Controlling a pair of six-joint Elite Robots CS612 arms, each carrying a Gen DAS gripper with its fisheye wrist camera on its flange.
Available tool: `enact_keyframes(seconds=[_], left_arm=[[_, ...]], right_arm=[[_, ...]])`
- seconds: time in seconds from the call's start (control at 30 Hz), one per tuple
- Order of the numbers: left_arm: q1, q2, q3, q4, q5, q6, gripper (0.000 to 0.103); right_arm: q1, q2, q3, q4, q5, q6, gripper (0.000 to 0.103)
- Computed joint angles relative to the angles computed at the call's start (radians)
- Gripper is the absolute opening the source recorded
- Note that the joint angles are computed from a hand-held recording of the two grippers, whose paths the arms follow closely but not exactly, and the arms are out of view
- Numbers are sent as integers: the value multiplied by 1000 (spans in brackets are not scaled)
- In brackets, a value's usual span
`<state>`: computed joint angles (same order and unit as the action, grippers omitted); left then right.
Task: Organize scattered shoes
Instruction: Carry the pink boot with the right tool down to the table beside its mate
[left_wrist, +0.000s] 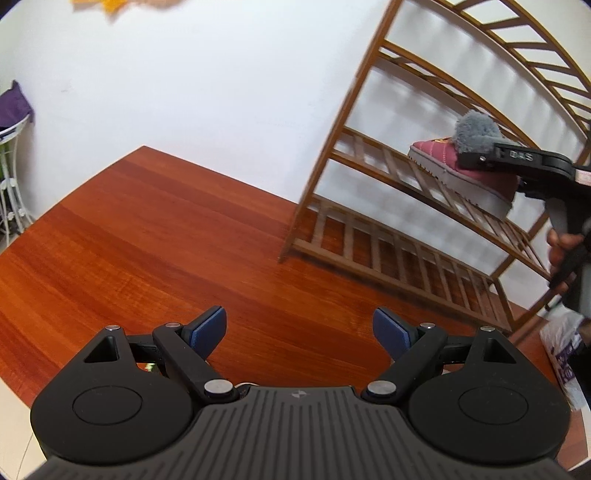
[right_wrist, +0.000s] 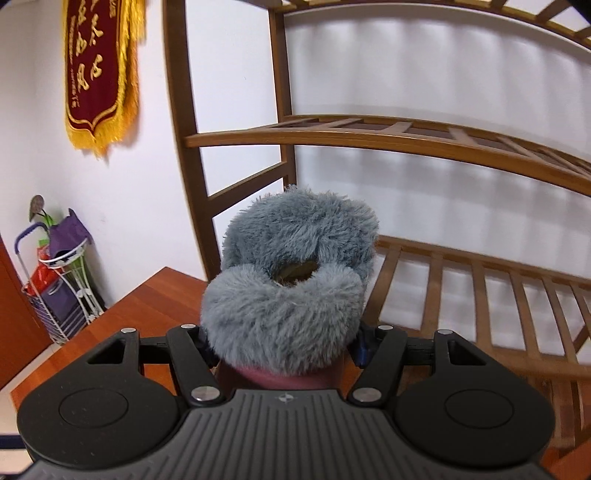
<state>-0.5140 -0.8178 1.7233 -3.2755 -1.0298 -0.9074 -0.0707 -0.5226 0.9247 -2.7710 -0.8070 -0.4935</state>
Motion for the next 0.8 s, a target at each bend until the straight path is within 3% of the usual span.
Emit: enact_keyframes(seconds=[0.27,0.43,0.6,0.8], left_arm=[[4,11,-33,-3,-72,66,88],[4,14,-49,22,-105,88,88],[6,18,-62,62,-118,84,88],[6,14,-63,110,-113,66,88]], right_arm=[[-60,-108,201,14,45,-36,69],[-91,-149,301,48,34,-53,69],[-92,-152,383,-21,-34,-43,69],[-57,-96,400,-80,-139,-24,69]])
